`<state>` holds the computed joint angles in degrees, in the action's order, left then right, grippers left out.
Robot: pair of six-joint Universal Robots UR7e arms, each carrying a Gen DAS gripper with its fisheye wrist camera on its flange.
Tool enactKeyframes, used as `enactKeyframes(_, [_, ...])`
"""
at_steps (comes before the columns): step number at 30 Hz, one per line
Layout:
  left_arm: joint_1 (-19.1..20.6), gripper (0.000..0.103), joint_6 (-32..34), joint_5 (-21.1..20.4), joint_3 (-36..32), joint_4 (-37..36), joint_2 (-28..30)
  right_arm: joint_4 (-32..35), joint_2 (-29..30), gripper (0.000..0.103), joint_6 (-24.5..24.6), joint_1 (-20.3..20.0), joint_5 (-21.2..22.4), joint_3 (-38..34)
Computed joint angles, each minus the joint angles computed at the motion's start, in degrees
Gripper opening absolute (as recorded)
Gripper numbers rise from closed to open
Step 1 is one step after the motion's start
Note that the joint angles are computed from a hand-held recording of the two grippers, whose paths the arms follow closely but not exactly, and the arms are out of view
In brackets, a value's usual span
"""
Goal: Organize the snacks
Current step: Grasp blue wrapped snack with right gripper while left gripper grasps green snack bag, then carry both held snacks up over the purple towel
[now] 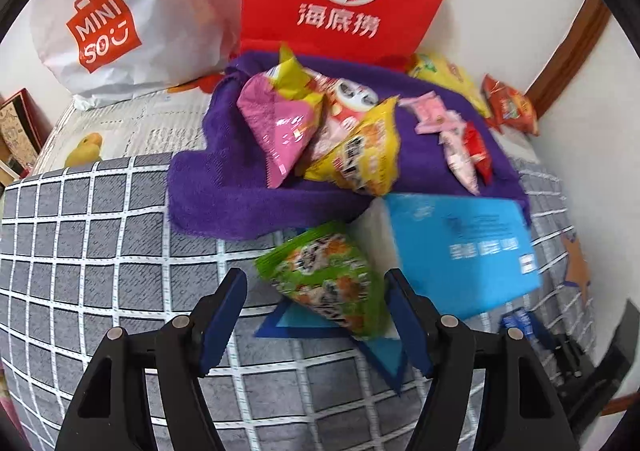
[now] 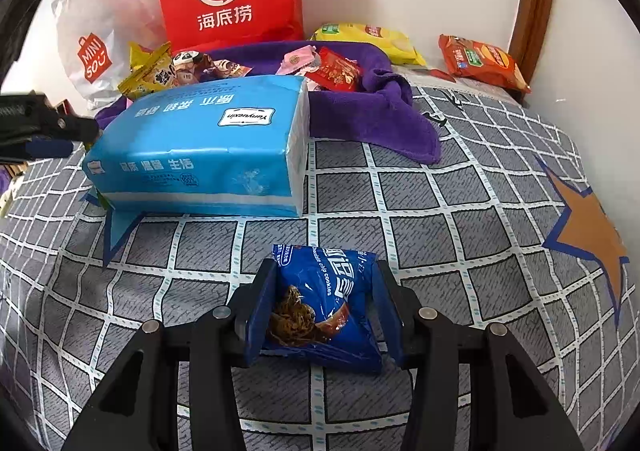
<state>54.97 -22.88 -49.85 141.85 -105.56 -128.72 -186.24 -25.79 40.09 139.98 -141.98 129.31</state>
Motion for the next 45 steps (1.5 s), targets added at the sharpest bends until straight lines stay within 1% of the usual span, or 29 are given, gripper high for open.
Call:
enactKeyframes(2, [0.36,0.066,0.09,0.90,0.07,1.00,-0.39,-1.74,0.17,0.049,-0.66,-0.33,0.47,0.37])
enactKeyframes(5, [1.62,0.066,0.91,0.37,-0.21,0.47,-0.01,-1.17,0.34,0.050,-0.64,-0.26,0.30,0.08])
enactKeyframes(8, [1.97,0.066,1.58,-0.15,0.17,-1.06,1.53,-0.42,0.47,0.051,-0.68,-0.04,0.16,-0.24])
enactKeyframes(12, [1.74,0.065,1.37,1.75,1.97,-2.96,3.75,-2.40,0.56,0.052,-1.35,-0.38,0.75,0.29])
enactKeyframes(13, [2.69,0.065,2.14,1.38,2.23,-4.70,4.34,-2.59,0.56,0.052,-1.41,-0.39,0.80,0.36])
enactKeyframes(15, [5.26,0.065,3.87,-0.75,2.06,-8.17,5.03,-2.51,0.58,0.052,-1.40,-0.37,0.78,0.36])
enactKeyframes(16, [5.71,0.061,3.96,-0.88,2.00,-8.57,5.29,-2.47,0.55,0.053,-1.44,-0.37,0.76,0.38])
enactKeyframes(17, [6.13,0.050,4.48,-0.85,1.91,-8.88,5.53,-2.53,0.58,0.053,-1.55,-0.38,0.80,0.37])
enactKeyframes(19, [6.32,0.038,6.04,-1.08,1.84,-8.79,5.25,-2.42,0.62,0.053,-1.65,-0.39,0.79,0.28])
enactKeyframes(20, [6.29,0.035,6.53,-1.38,1.77,-8.48,4.87,-2.33,0.63,0.053,-1.74,-0.41,0.76,0.22])
enactKeyframes(22, [5.74,0.034,6.11,-1.34,1.59,-6.62,3.76,-2.24,0.65,0.053,-1.80,-0.40,0.73,0.16])
enactKeyframes(23, [4.98,0.033,5.03,-0.97,1.41,-4.17,2.65,-2.15,0.65,0.053,-1.78,-0.38,0.70,0.13])
enactKeyframes(26, [3.54,0.033,2.86,-0.44,1.39,0.89,0.01,-2.09,0.69,0.053,-1.72,-0.33,0.68,0.10])
enactKeyframes(27, [3.44,0.033,2.48,-0.59,1.54,1.51,-0.48,-1.99,0.69,0.053,-1.73,-0.34,0.63,0.09])
enactKeyframes(30, [3.68,0.033,2.02,-0.10,2.69,-0.04,-0.80,-1.79,0.69,0.053,-1.72,-0.34,0.52,0.05])
enactKeyframes(33, [2.52,0.033,1.58,1.15,3.79,-1.20,-1.31,-1.79,0.72,0.053,-1.67,-0.31,0.54,0.02])
enactKeyframes(37, [2.14,0.030,2.42,0.14,3.87,-1.09,-1.92,-1.52,0.68,0.051,-1.50,-0.30,0.36,0.02])
enactKeyframes(42, [-0.39,0.030,-0.69,-0.49,3.04,6.37,-6.34,-0.94,0.62,0.047,-1.08,-0.03,-0.05,-0.03])
enactKeyframes(45, [-2.28,0.030,-2.96,-0.57,2.68,11.59,-9.28,-0.05,0.56,0.046,-0.93,0.31,-0.24,-0.21])
